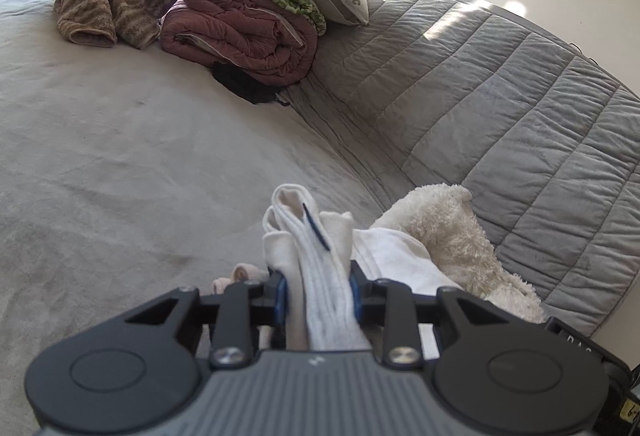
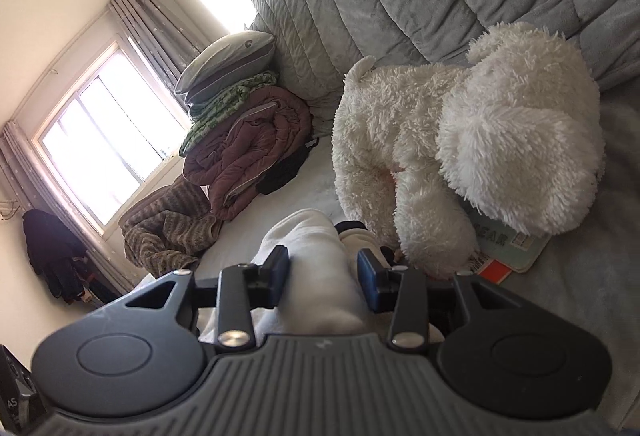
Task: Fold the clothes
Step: 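Carry the folded sweatshirt with both grippers toward the clothes stack by the plush dog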
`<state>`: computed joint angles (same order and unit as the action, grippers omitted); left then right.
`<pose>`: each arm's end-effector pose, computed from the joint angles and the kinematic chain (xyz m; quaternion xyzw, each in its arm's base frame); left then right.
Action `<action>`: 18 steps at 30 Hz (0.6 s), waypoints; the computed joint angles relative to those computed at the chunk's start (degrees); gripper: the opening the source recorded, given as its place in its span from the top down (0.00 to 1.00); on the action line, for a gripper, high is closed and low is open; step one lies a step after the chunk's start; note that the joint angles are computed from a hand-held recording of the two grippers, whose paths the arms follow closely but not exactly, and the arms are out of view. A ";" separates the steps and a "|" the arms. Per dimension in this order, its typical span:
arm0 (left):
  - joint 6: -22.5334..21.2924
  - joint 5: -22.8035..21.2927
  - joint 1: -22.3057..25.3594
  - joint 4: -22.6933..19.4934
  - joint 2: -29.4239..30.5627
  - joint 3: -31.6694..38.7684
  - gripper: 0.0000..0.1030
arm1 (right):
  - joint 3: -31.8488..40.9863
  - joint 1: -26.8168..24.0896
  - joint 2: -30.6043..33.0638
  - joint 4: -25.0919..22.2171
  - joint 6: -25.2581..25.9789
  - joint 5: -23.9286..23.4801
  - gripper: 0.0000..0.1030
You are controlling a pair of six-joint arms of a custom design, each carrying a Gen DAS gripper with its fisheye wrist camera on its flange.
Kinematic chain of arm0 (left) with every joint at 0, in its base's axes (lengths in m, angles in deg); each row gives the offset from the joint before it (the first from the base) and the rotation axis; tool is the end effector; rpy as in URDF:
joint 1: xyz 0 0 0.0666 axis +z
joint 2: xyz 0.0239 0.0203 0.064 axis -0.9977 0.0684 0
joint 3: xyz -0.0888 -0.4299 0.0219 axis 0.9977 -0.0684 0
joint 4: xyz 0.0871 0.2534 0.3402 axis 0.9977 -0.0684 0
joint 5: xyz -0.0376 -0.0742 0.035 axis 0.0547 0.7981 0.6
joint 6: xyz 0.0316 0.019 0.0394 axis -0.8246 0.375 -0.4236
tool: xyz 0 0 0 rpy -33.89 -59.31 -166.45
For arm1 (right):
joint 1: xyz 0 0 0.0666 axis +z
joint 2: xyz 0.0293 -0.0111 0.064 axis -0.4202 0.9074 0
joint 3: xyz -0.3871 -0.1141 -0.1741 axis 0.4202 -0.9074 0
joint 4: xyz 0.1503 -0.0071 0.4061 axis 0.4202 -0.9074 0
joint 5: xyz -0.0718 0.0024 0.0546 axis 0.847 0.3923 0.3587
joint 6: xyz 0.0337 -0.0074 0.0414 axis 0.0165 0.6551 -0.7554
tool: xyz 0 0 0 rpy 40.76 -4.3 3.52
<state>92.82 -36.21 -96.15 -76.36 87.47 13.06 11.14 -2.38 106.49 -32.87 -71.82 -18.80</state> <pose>0.5091 -0.1043 0.3647 -0.0117 0.8294 -0.3167 0.4601 0.4323 0.1669 0.3600 0.2438 0.7628 0.2268 0.5544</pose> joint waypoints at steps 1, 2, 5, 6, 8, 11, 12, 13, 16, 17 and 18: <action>-0.21 -0.23 -0.09 0.02 -0.19 -0.10 0.71 | 0.08 0.18 -0.21 -0.64 -0.06 0.52 0.51; -0.37 -0.25 -0.10 -0.14 -0.26 -0.05 0.71 | 0.14 0.36 -0.43 -1.21 -0.18 1.00 0.51; -0.48 0.18 0.26 -0.56 -0.45 -0.01 0.71 | 0.05 1.14 -1.24 -1.51 -1.31 3.09 0.50; -0.18 0.60 0.53 -0.56 -0.55 -0.10 0.70 | 0.19 1.64 -1.46 -1.74 -1.28 4.57 0.50; 0.42 1.44 1.09 -0.52 -0.76 -0.29 0.68 | 0.86 3.46 -1.65 -1.95 2.11 9.53 0.50; 1.53 2.87 2.03 -0.09 -0.90 -0.34 0.66 | 1.67 5.36 -1.34 -0.58 8.08 12.76 0.50; 2.23 3.15 2.38 -0.18 -0.87 -0.18 0.65 | 1.86 5.52 -1.17 -0.55 8.89 11.84 0.50; 3.00 3.18 2.71 -0.14 -0.89 -0.09 0.65 | 2.09 5.68 -0.99 -0.64 9.65 10.92 0.50; 6.21 1.57 3.72 1.97 -1.62 -0.37 0.65 | 3.35 6.28 -0.03 -2.29 12.33 11.16 0.49; 6.42 1.69 3.95 3.06 -1.92 -0.47 0.65 | 3.54 6.38 0.08 -2.54 13.17 11.27 0.49; 6.17 2.53 4.09 4.00 -2.15 -0.36 0.65 | 3.71 6.49 0.17 -2.80 13.99 11.41 0.49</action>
<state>98.99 -33.68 -92.06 -72.36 85.32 12.69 14.84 4.10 106.66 -35.68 -57.84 -7.39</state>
